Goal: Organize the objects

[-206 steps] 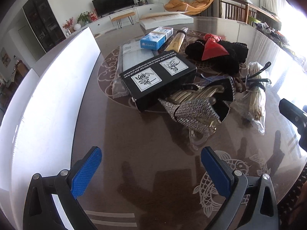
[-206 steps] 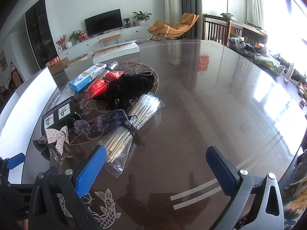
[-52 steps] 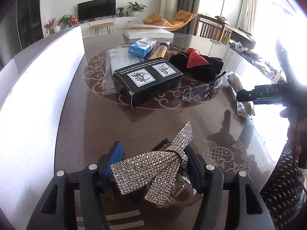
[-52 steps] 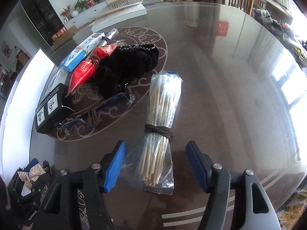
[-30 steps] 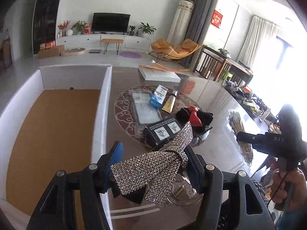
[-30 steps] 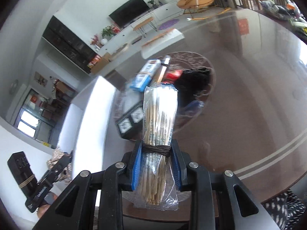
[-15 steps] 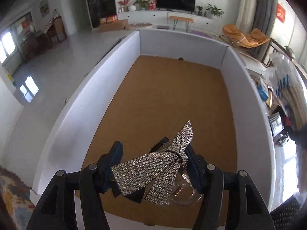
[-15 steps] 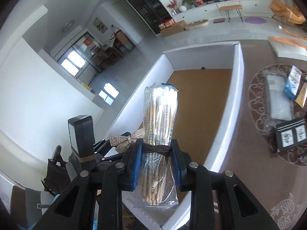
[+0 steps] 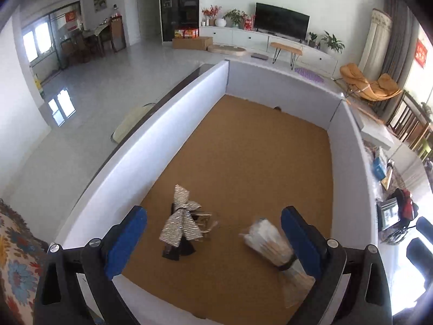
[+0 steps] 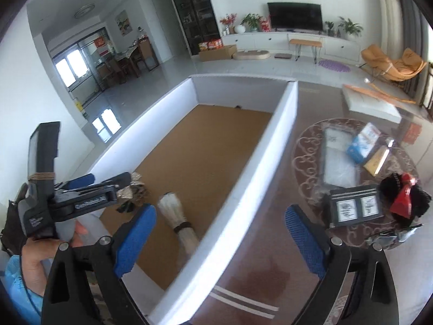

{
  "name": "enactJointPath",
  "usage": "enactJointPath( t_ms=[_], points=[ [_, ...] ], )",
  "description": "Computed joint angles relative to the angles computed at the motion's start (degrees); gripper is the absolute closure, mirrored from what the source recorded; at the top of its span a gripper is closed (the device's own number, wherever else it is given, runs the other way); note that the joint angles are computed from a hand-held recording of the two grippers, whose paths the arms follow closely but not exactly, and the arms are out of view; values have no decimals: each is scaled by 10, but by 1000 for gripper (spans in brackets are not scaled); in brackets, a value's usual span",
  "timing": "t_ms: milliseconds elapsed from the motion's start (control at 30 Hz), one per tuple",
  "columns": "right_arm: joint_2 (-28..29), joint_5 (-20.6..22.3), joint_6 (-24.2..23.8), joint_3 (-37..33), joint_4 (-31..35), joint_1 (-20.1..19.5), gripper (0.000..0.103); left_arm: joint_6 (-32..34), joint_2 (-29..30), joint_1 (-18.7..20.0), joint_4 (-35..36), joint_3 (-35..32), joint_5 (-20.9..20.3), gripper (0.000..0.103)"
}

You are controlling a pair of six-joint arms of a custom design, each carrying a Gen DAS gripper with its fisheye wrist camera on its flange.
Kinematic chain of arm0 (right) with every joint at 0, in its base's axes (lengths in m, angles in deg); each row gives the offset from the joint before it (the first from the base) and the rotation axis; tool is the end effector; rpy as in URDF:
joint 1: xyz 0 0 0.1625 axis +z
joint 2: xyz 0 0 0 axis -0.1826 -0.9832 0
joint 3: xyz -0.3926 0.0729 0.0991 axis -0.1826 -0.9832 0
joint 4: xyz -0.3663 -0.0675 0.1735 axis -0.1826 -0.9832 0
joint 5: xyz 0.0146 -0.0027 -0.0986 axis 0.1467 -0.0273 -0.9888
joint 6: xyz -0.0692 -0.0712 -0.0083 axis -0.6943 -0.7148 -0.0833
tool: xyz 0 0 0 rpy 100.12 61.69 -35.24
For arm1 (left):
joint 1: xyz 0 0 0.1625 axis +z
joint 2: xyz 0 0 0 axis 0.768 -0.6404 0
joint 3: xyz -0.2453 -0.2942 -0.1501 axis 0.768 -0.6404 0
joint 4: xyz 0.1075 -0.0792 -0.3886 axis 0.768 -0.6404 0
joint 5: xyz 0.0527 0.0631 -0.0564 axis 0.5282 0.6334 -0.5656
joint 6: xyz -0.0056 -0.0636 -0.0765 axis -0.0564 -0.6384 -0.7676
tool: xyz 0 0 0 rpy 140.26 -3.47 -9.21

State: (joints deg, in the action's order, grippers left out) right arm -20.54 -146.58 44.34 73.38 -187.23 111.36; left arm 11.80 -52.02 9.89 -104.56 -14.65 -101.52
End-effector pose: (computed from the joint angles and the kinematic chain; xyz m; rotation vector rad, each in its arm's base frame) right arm 0.2478 -0.7897 0.2068 0.6316 -2.5046 0.7637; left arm -0.2217 -0.8198 0.2052 0.0961 2.2145 -0.8861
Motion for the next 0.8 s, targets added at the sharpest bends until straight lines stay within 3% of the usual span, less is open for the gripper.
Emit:
enactJointPath(
  t_ms=[100, 267, 400, 500, 633, 800],
  points=[
    [-27, -50, -33, 60, -122, -18, 5, 62, 12, -22, -68, 10, -41, 2],
    [-54, -129, -20, 96, -226, -66, 5, 146, 43, -64, -110, 11, -142, 2],
    [-79, -186, 1, 119, -271, -111, 5, 155, 87, -89, -70, -21, -215, 2],
    [-84, -237, 26, 106, -249, -137, 5, 127, 129, -96, -1, -62, -256, 2],
    [-103, -243, 99, 106, -207, -161, 5, 136, 190, -100, 22, -111, -246, 2],
    [-93, -265, 101, 98, -216, -162, 5, 129, 238, -90, 45, -156, -195, 2]
  ],
)
